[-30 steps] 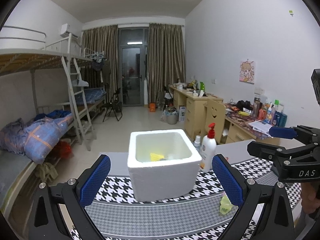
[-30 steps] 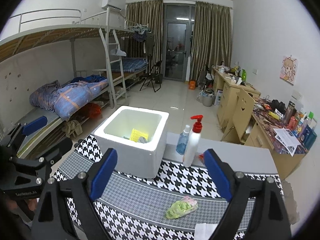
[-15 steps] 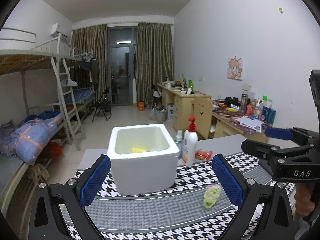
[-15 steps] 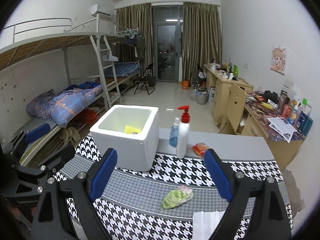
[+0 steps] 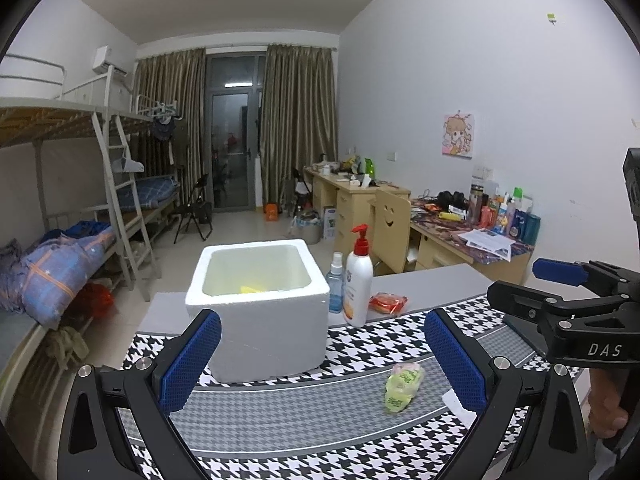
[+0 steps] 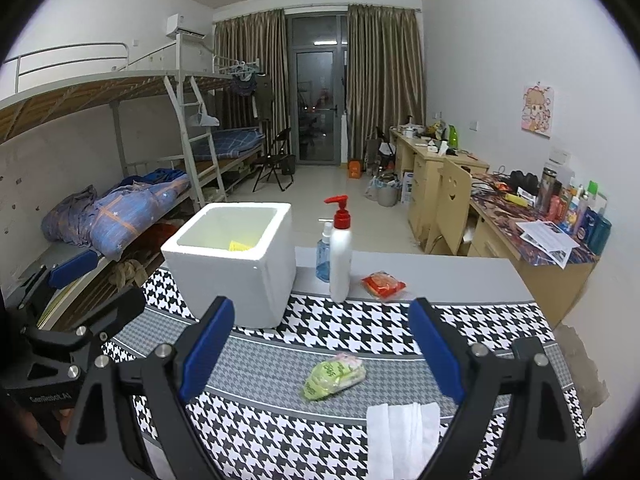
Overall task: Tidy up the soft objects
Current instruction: 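Move both tools back toward the green bag on the table, then lower the left tool over the green bag and the right tool over the white cloth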
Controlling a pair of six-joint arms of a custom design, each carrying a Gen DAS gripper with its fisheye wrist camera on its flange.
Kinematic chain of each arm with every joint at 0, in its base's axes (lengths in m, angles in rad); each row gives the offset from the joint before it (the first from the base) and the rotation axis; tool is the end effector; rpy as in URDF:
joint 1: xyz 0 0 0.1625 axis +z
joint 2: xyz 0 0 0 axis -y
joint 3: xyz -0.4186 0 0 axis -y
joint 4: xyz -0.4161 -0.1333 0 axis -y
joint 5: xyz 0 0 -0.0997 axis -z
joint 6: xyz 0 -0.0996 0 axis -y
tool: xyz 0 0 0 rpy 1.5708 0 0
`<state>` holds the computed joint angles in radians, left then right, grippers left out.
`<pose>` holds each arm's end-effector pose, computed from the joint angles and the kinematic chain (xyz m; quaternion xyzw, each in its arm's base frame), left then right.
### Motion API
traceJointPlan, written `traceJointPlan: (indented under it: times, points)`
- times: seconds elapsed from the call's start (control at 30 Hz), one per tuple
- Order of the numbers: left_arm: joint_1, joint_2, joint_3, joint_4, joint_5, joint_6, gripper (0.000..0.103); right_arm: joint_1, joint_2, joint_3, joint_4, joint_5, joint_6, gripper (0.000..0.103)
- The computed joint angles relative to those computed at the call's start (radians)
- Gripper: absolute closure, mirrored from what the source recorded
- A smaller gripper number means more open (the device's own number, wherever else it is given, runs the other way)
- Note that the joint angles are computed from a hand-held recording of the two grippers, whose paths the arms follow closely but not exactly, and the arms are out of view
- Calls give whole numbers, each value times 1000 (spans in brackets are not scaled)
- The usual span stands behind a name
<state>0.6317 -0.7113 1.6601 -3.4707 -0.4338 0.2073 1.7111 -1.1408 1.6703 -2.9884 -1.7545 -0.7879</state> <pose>-0.3937 -0.5652 0.1544 0.1992 0.7631 -0.5315 0.3089 0.2080 -0.6498 0.3484 0.3673 -0.8217 0.3792 0.2146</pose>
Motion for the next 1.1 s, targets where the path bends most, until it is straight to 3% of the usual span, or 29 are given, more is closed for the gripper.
traceJointPlan:
  times: [1.1]
  points:
    - [47,107,-55,72,-134,-71,1,-111,-48,90,-129,18,7,11]
